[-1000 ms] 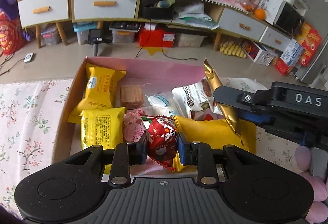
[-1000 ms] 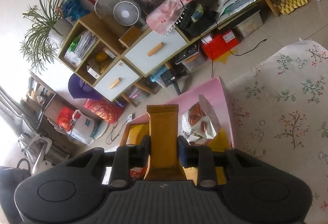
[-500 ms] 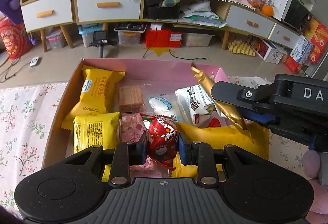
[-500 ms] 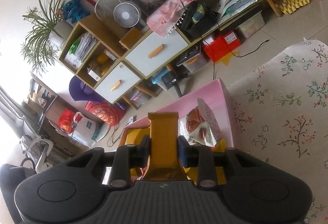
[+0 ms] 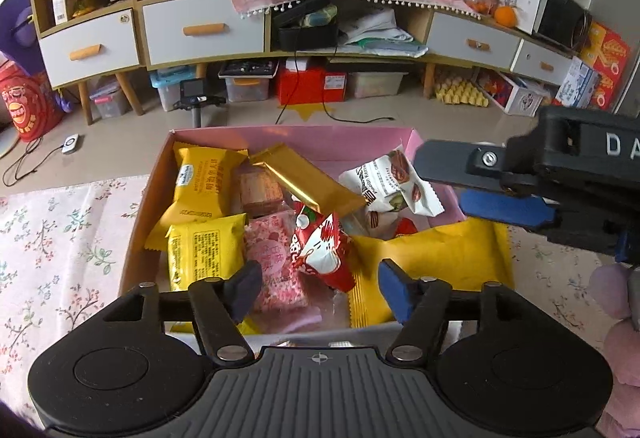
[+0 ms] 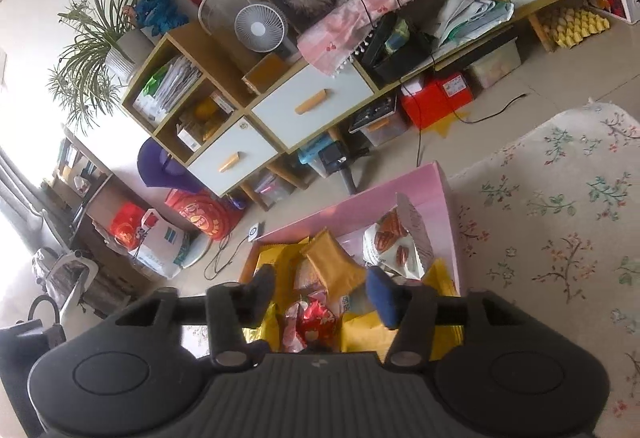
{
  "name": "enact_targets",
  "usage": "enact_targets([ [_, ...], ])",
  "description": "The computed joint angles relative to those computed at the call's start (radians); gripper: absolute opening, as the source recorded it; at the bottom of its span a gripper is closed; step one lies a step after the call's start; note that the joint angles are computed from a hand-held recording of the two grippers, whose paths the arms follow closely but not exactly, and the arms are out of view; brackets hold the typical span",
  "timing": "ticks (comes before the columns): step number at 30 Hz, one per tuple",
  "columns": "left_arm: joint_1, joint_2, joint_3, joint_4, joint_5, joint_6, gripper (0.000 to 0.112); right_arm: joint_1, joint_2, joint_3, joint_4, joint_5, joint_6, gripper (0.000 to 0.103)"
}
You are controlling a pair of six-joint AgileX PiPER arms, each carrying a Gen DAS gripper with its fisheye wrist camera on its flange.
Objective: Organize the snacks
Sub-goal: 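Carry the pouch into the box with the left gripper while the right carries the wafer bar in, then open both grippers and pull them back from the box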
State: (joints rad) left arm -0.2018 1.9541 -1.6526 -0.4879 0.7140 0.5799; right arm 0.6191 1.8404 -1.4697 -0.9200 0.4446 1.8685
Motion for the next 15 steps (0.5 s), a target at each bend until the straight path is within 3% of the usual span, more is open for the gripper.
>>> enact_targets([
  [9, 0.064, -0.113, 0.131, -0.126, 0.011, 0.113, 0.082, 0.083, -0.027, -0.037, 0.075, 0.175, -0.118, 0.063],
  [15, 0.103, -0.218, 0.248, -0.138, 0.006, 0.227, 0.09, 0.153, -0.048, -0.054, 0.085, 0.302, -0.191, 0.077],
])
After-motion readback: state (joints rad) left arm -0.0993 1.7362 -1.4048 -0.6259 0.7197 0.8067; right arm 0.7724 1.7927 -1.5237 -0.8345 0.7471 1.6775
